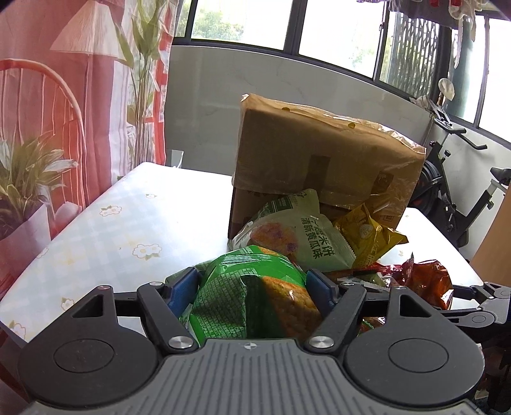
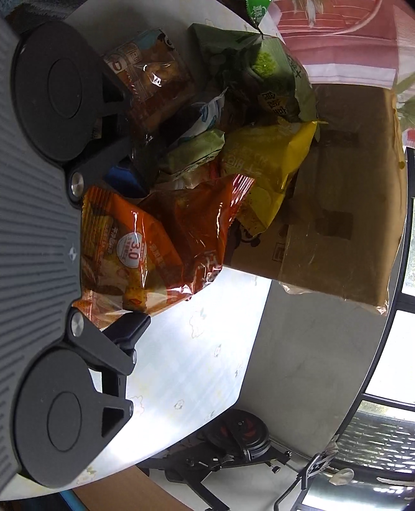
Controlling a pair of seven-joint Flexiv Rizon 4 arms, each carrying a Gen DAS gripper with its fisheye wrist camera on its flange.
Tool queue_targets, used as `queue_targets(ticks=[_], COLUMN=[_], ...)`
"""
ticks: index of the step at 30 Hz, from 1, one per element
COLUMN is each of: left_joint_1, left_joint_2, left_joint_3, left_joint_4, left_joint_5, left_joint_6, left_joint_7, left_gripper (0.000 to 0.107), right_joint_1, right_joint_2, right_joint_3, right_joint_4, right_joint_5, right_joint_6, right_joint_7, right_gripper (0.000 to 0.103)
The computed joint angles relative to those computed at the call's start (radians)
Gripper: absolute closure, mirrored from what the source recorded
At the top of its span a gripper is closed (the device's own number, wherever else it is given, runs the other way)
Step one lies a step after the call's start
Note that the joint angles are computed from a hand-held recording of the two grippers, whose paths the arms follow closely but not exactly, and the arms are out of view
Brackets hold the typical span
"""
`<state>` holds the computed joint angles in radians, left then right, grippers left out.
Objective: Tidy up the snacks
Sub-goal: 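Close the right tool on the orange snack bag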
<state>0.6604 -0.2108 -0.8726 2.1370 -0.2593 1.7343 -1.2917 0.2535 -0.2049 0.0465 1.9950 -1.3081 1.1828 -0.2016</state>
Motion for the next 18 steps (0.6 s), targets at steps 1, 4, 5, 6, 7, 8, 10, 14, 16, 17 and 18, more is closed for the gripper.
queue_targets(ticks=[1,4,5,6,7,8,10,14,16,17,18], left_joint_1=[0.011,-0.008,-0.016,-0.022,-0.032,-0.036,-0.004,0.03,0.04,0.04,0.037], left_joint_2=[-0.002,-0.004,-0.004,-0.001,0.003,0.005,0.005,-0.004,-0.009,-0.01,-0.012], left_joint_3=[-0.014,0.008,0.016,0.023,0.032,0.034,-0.004,-0.03,-0.032,-0.027,-0.019], left_joint_4=[0.002,-0.004,-0.006,-0.004,-0.003,0.0,0.007,0.002,-0.006,-0.012,-0.019], left_joint_5=[0.001,0.013,0.006,-0.006,-0.018,-0.028,-0.027,0.039,0.066,0.077,0.089], left_joint_6=[0.006,-0.007,-0.017,-0.023,-0.023,-0.012,0.013,0.058,0.068,0.069,0.072], left_joint_7=[0.001,-0.004,-0.002,0.003,0.012,0.021,0.029,0.003,-0.019,-0.03,-0.04], left_gripper=[0.03,0.031,0.031,0.031,0.031,0.031,0.031,0.031,0.031,0.031,0.031], right_joint_1=[-0.003,-0.018,-0.025,-0.03,-0.036,-0.043,-0.052,-0.065,-0.074,-0.079,-0.085], right_joint_2=[0.002,0.004,0.006,0.007,0.009,0.016,0.022,0.046,0.056,0.061,0.066], right_joint_3=[-0.004,-0.011,-0.013,-0.014,-0.015,-0.017,-0.012,-0.002,0.002,0.003,0.003], right_joint_4=[0.002,0.008,0.01,0.012,0.014,0.019,0.021,0.03,0.031,0.031,0.03], right_joint_5=[-0.013,-0.051,-0.063,-0.073,-0.087,-0.108,-0.121,-0.166,-0.176,-0.182,-0.191], right_joint_6=[0.006,0.044,0.058,0.067,0.077,0.088,0.095,0.101,0.101,0.103,0.107], right_joint_7=[0.01,0.044,0.057,0.067,0.082,0.102,0.121,0.184,0.214,0.232,0.251], right_gripper=[0.026,0.034,0.035,0.036,0.037,0.038,0.039,0.039,0.039,0.039,0.039])
